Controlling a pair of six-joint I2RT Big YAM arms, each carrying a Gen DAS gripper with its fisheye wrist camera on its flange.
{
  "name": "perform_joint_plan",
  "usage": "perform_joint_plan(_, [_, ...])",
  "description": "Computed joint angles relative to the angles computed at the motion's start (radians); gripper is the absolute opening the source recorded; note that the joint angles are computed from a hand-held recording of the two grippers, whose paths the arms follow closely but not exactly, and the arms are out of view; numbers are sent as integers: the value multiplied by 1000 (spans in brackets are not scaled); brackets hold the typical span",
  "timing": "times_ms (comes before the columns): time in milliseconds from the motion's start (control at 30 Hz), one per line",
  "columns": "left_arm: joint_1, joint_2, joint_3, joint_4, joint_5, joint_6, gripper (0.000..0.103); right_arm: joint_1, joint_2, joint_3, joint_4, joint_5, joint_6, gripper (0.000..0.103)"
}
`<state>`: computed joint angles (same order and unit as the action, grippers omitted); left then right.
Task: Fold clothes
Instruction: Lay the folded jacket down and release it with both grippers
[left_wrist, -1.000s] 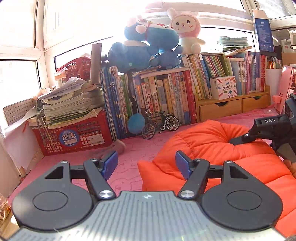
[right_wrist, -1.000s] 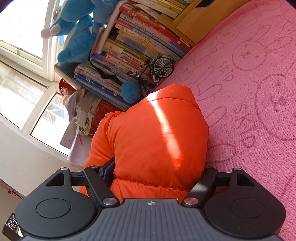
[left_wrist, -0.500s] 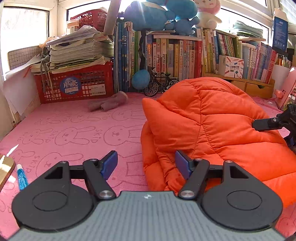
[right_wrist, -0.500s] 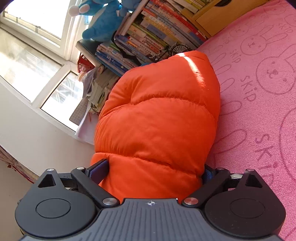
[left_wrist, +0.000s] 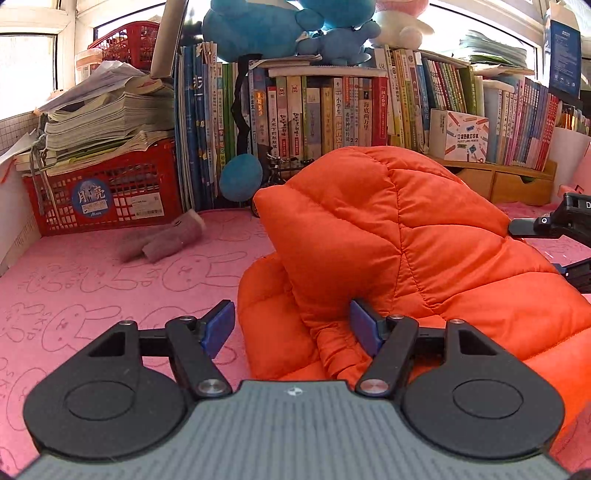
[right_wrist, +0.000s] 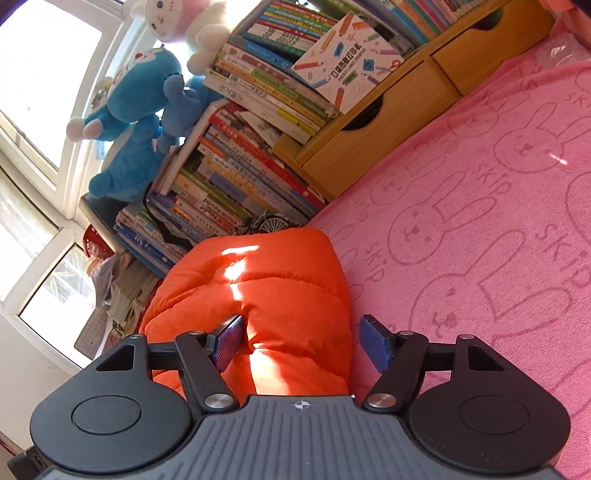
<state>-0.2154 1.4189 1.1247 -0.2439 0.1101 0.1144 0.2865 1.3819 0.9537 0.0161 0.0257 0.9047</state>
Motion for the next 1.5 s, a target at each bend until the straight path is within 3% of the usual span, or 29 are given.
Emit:
perform_joint_plan(67, [-1, -29, -48, 32, -1, 18, 69, 15, -44, -15, -29, 44, -113, 90])
perform_joint_plan(200, [12, -90, -119, 33, -5, 2, 70, 94, -141, -38, -149, 150, -333, 98])
perform_joint_plan(333, [58, -137, -140, -13, 33, -45, 71, 194, -234, -106, -205, 186, -426, 103])
perform_joint_plan(433, [68, -135, -135, -69, 51, -58, 71, 238, -248, -136, -207, 142, -412, 103])
perform_joint_plan(533, [46, -139, -158, -71, 34, -29, 71, 252, -216, -143, -166, 92, -349, 101])
perform_joint_plan(667, [37, -155, -168, -51, 6, -4, 71, 269, -139, -111, -152, 90, -233, 70])
perform_joint_plan(767, [52, -152, -148, -44, -11, -6, 71, 265, -119, -131, -68, -2, -104, 50])
perform_joint_plan(900, [73, -147, -127, -51, -38, -4, 71, 292, -96, -117, -72, -95, -108, 46])
perform_joint_plan(933, [79, -155, -125, -64, -35, 1, 71, 305, -107, -107, -111, -77, -148, 48])
perform_joint_plan(1000, [89, -171, -121, -97, -28, 13, 73, 325, -137, -88, -203, -49, -212, 65])
perform_joint_plan(1033, [92, -184, -118, -122, -18, 25, 77, 337, -160, -88, -238, -13, -234, 78])
perform_joint_plan(1067, [91, -199, -118, -142, -6, 36, 79, 353, -186, -86, -274, 44, -261, 89])
perform_joint_plan(1133, [80, -223, -114, -181, 0, 56, 87, 388, -225, -66, -373, 169, -315, 97])
perform_joint_plan(1233, [42, -249, -104, -231, -26, 88, 103, 441, -224, 18, -565, 325, -359, 102])
perform_joint_plan(1300, [10, -261, -101, -249, -57, 100, 103, 474, -201, 73, -662, 405, -376, 103])
perform_joint_plan(1400, [-31, -266, -98, -281, -90, 104, 103, 507, -172, 118, -735, 466, -381, 103])
perform_joint_plan(1500, [-55, -256, -89, -326, -103, 93, 103, 521, -151, 142, -759, 471, -384, 103])
